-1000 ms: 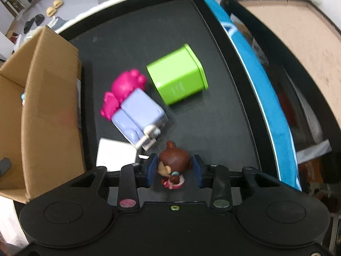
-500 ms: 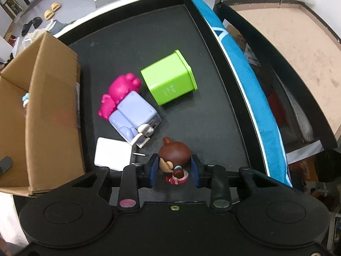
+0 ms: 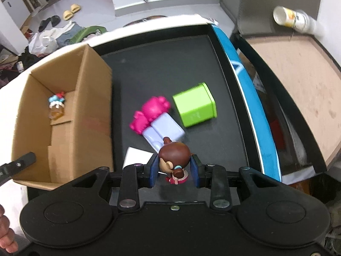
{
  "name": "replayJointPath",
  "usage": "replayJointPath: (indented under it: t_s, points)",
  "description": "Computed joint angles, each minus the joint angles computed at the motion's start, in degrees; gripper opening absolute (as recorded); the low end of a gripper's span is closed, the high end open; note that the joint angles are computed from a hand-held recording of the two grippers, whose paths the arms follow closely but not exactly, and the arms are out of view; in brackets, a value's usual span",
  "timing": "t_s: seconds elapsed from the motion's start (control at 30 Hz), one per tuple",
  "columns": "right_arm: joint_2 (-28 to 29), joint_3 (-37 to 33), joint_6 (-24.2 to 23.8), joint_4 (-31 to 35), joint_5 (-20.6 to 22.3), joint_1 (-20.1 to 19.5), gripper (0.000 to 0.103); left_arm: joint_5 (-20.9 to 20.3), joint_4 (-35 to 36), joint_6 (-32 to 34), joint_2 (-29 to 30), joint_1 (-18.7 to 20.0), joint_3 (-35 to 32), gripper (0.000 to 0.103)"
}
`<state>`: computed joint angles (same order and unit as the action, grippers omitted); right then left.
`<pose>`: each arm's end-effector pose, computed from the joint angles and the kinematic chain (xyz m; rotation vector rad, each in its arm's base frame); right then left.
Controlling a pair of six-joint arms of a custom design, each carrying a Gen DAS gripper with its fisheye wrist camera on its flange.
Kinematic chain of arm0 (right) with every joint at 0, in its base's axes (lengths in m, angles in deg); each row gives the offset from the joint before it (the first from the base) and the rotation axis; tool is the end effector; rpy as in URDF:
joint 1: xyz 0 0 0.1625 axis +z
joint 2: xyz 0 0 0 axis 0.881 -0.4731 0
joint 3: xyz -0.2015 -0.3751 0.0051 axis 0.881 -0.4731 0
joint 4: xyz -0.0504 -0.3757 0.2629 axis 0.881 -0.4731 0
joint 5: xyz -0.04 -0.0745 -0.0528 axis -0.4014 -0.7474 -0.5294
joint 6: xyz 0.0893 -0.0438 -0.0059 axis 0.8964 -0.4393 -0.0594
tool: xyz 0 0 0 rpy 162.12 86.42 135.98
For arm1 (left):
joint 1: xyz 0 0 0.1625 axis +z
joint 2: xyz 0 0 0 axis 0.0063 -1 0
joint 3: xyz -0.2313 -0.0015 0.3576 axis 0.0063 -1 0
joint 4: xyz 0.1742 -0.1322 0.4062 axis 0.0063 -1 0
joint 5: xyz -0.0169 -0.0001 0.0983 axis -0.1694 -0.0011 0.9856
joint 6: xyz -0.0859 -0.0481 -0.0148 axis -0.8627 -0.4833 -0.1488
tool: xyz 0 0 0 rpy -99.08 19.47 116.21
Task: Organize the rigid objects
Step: 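Carry the brown-haired doll with the right gripper over the box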
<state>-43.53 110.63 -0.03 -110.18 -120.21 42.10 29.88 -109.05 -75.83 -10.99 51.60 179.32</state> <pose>0.2665 -0.7574 0.1732 0.8912 -2.3592 0.1271 -0.1502 -0.5460 0.1819 -0.7206 2.3134 -1.3138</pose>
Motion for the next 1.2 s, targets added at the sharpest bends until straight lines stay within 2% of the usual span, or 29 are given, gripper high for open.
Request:
replayJointPath:
  t_s: [0.7, 1.2]
  points:
    - [0.08, -0.35, -1.81, 0.15, 6.64, 4.63, 0.031, -0.63, 0.64, -1.38, -0.64, 0.03, 0.18, 0.029]
    - [1.22, 0.49, -1.84, 1.56, 9.51, 6.09, 0.031, -1.53, 0.44, -1.17, -0.58, 0.32, -0.02, 0.029]
